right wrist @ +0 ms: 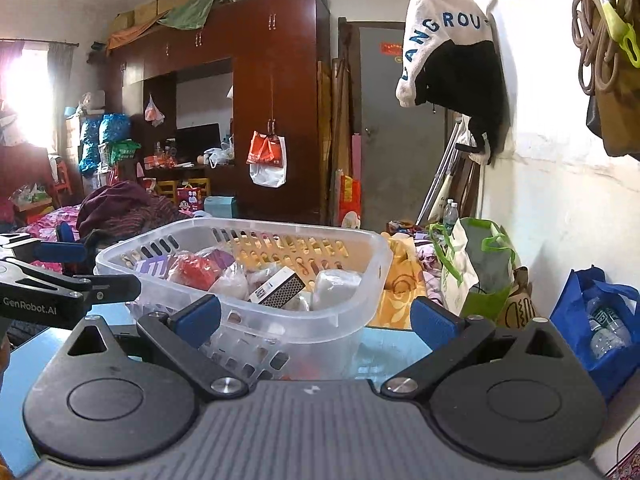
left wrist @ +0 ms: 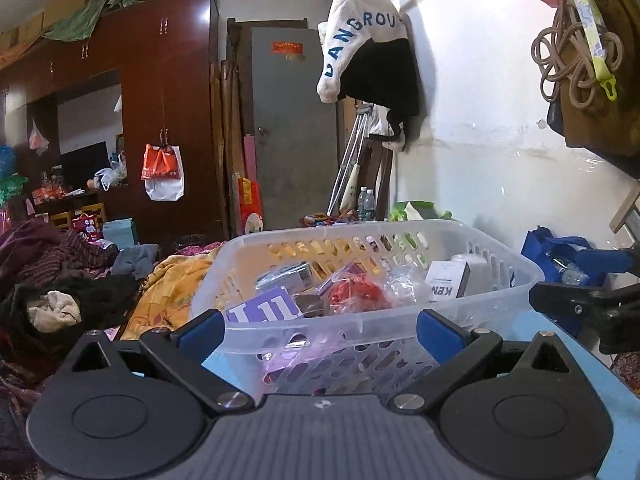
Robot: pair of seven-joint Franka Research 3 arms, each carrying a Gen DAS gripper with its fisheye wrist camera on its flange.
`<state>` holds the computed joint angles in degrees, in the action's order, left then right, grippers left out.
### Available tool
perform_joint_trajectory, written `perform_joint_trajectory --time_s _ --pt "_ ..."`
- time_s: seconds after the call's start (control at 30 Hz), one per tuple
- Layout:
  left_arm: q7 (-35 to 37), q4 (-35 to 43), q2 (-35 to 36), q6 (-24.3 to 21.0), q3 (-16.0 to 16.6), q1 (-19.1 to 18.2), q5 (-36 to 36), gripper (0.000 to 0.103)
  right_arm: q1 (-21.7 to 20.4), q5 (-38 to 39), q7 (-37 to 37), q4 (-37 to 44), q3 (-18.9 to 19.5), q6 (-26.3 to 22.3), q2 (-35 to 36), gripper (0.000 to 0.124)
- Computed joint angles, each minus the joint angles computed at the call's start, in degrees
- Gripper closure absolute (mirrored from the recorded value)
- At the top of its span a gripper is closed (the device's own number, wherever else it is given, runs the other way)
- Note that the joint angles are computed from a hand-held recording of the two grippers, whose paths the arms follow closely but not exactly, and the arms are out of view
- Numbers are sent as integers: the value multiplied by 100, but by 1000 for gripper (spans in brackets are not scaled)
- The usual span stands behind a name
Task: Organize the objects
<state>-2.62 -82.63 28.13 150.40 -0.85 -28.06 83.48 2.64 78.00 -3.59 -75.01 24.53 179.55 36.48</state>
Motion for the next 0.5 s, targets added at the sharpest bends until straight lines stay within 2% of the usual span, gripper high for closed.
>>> perform_joint_trajectory --time_s 0.1,0.5 --pt "14 6 2 13 -10 18 -65 0 -63 119 -157 -16 81 -1 -16 21" --pt "111 65 52 47 13 1 -251 0 86 655 -575 -6 -150 -157 -108 21"
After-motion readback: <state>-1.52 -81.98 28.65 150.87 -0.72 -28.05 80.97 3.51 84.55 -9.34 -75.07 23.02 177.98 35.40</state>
